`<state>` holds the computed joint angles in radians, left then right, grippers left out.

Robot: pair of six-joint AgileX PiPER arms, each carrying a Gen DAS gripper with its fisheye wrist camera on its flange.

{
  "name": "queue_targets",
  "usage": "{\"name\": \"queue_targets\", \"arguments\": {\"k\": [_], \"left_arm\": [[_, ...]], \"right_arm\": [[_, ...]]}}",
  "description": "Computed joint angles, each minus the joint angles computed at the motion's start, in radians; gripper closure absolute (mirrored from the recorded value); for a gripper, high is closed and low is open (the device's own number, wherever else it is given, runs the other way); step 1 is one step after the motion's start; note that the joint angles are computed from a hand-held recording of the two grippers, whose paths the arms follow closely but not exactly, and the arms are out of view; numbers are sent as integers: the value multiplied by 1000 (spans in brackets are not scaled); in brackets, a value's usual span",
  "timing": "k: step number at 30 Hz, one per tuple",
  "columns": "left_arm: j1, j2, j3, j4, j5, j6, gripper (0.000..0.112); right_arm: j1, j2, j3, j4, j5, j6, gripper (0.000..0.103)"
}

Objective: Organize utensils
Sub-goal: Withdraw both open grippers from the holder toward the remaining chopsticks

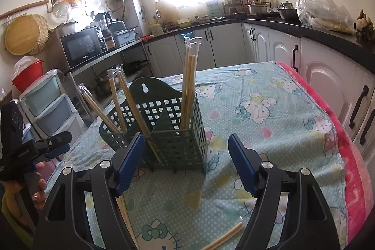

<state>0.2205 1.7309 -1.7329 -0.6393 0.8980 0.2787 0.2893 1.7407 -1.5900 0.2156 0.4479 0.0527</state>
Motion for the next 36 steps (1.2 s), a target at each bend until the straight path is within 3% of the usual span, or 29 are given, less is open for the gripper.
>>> {"name": "queue_targets", "arguments": {"k": [11, 21, 36], "left_arm": [[-15, -12, 75, 33, 1, 12, 21], [-53, 23, 96, 85, 18, 15, 52], [-112, 133, -7, 214, 46, -33, 69]], "right_arm": [[-4, -17, 48, 18, -6, -17, 32], [-19, -36, 108, 24, -8, -26, 32], [-47, -40, 187, 40, 1, -34, 32]]}}
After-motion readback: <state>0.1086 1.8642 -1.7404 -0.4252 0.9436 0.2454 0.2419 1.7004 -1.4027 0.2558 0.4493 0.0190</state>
